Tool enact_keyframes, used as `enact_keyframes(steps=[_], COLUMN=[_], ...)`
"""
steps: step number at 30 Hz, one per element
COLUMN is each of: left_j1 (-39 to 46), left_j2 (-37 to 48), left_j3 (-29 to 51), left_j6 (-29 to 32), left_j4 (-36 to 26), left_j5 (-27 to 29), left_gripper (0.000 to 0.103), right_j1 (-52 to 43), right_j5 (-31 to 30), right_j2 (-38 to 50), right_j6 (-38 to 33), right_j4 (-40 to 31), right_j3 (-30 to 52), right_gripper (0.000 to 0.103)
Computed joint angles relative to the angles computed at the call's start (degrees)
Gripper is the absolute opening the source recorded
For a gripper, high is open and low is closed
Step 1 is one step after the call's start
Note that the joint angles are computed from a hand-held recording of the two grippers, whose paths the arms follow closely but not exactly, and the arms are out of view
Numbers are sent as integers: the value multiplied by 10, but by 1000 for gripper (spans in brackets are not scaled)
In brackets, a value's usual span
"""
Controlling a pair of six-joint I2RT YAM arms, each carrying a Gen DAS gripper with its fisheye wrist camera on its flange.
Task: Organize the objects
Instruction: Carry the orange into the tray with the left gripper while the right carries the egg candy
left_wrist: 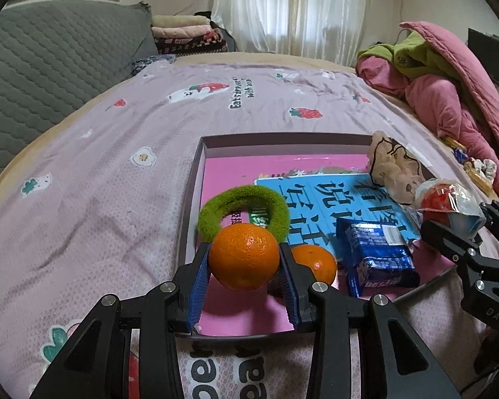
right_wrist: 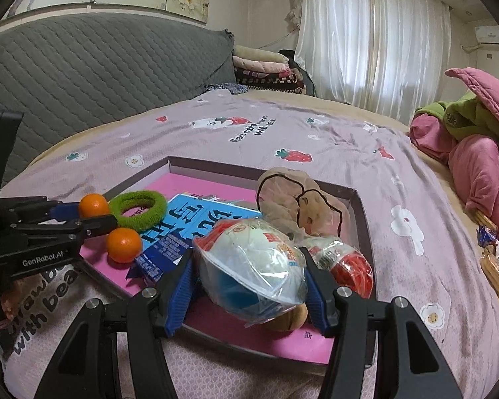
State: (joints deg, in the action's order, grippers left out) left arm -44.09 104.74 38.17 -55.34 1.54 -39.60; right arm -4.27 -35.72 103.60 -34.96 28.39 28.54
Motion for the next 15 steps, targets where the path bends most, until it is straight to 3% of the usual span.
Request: enact_keyframes(steps=[15], left_j1=[-12], left_j2=[13], left_j3=[1], left_j6=[-21], left_j4=[-13], left_j5=[-11], left_gripper=[40], right_j1=[16], right_j5=[17], right_j2=[-4], right_j6=[-17], right_j4=[15], right_j3=[-22], right_gripper=[59])
